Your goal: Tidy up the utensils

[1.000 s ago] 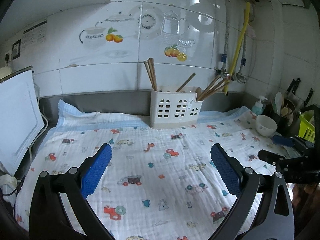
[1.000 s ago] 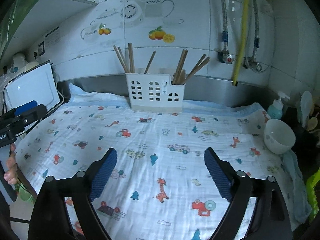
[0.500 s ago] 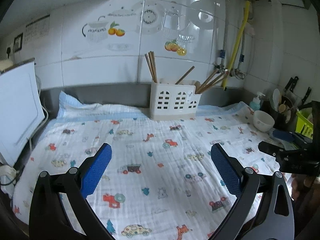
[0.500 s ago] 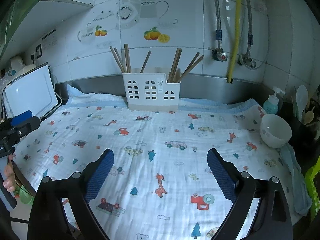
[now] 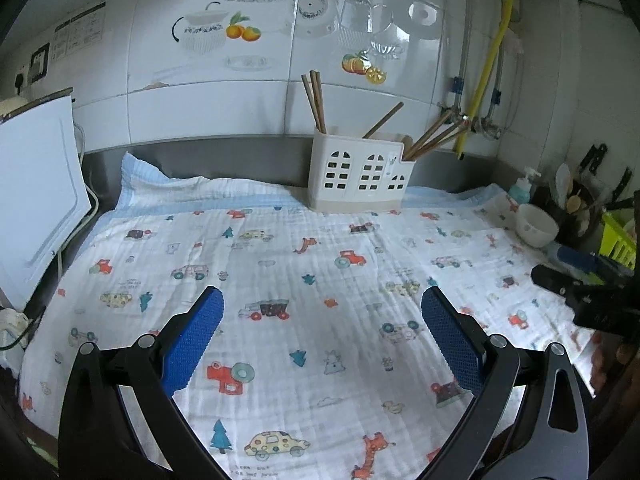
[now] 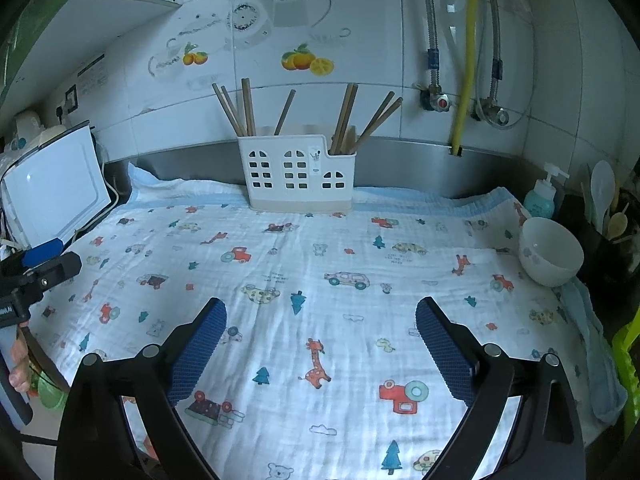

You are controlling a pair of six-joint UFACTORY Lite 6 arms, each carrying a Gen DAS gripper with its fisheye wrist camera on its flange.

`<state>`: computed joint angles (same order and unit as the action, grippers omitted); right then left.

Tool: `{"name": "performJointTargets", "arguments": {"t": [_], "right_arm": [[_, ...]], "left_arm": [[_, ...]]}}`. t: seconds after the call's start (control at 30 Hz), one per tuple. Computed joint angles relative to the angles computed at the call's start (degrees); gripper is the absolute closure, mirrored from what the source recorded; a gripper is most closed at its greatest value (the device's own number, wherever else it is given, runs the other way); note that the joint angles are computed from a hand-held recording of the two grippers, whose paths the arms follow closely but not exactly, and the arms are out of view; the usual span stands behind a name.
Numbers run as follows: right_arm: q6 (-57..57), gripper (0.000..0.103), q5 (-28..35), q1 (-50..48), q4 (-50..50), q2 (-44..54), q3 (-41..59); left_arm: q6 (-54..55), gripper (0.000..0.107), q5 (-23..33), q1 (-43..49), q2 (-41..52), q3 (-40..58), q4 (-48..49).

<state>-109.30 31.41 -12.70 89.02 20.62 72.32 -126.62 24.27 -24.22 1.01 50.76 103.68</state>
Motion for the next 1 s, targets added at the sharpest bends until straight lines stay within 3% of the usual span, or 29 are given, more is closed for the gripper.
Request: {"name": "performJointTargets", "arguments": {"t": [1.0], "right_arm": [[0.72,0.01,-0.77,1.41,-0.44,2.8,1.98]], "left_arm": [[2.33,0.009,-0.44,0.31,3.66,2.2,-2.07]]}}
